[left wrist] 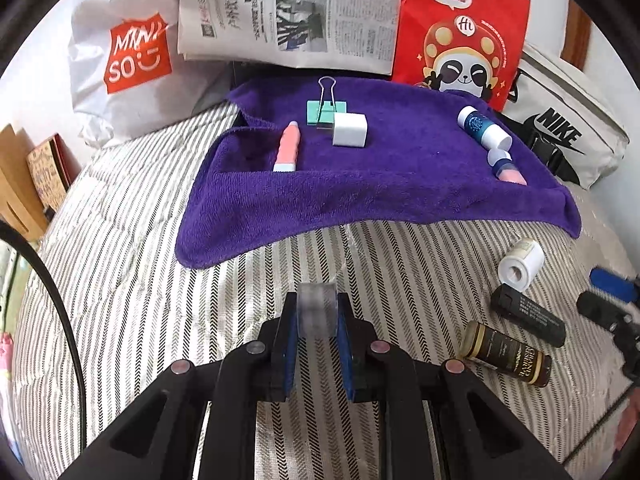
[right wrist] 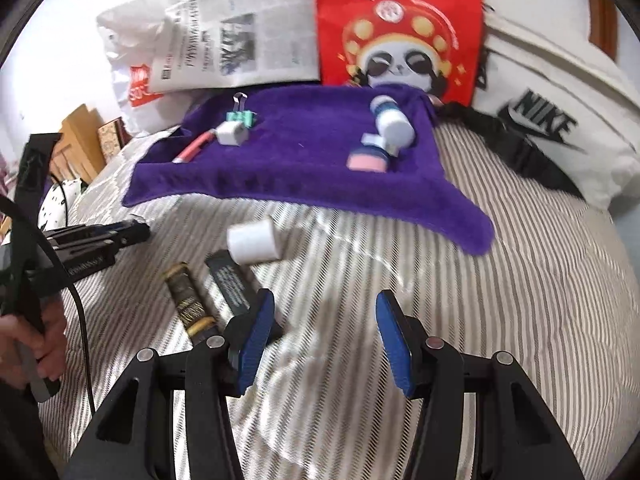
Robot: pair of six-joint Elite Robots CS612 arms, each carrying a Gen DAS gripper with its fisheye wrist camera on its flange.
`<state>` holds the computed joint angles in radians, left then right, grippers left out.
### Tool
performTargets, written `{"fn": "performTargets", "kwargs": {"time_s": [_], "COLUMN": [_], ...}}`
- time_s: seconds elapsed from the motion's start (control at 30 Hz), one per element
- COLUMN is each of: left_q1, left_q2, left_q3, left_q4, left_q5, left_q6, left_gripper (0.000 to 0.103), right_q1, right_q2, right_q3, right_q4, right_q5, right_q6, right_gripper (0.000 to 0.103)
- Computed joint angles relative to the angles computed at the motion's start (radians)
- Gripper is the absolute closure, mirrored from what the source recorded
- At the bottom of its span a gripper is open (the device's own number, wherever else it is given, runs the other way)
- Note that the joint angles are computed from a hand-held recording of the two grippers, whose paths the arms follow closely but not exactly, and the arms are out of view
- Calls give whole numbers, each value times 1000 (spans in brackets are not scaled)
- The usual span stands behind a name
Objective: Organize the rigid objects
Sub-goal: 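Grasp the clear plastic cup with the left gripper while the right gripper grasps the white tape roll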
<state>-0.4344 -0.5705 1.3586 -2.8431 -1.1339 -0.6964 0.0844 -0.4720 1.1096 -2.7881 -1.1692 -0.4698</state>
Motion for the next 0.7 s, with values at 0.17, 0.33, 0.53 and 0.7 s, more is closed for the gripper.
{"fn": "performTargets", "kwargs": {"time_s": [0.17,0.33,0.53,0.7], "left_q1": [-4,-1,3,4], "left_q2": [1,0,0,1], "left_q3": [9,18,27,29], "left_q4": [-25,-48,-79,-89], "left_q5": [19,5,-14,-21], "left_q6": [6,0,-10,-12], "left_gripper": [86,85,85,85], "right_q1": [20,43,60,61], "right_q2": [8,31,65,88], "right_q3": [-7,-37,-92,-133], "right_q4": [-49,-44,1,37], "right_q5": [13,-19,-67,-51], "right_q6": [-14,-56,-75,-60], "right_gripper": [50,50,50,73]}}
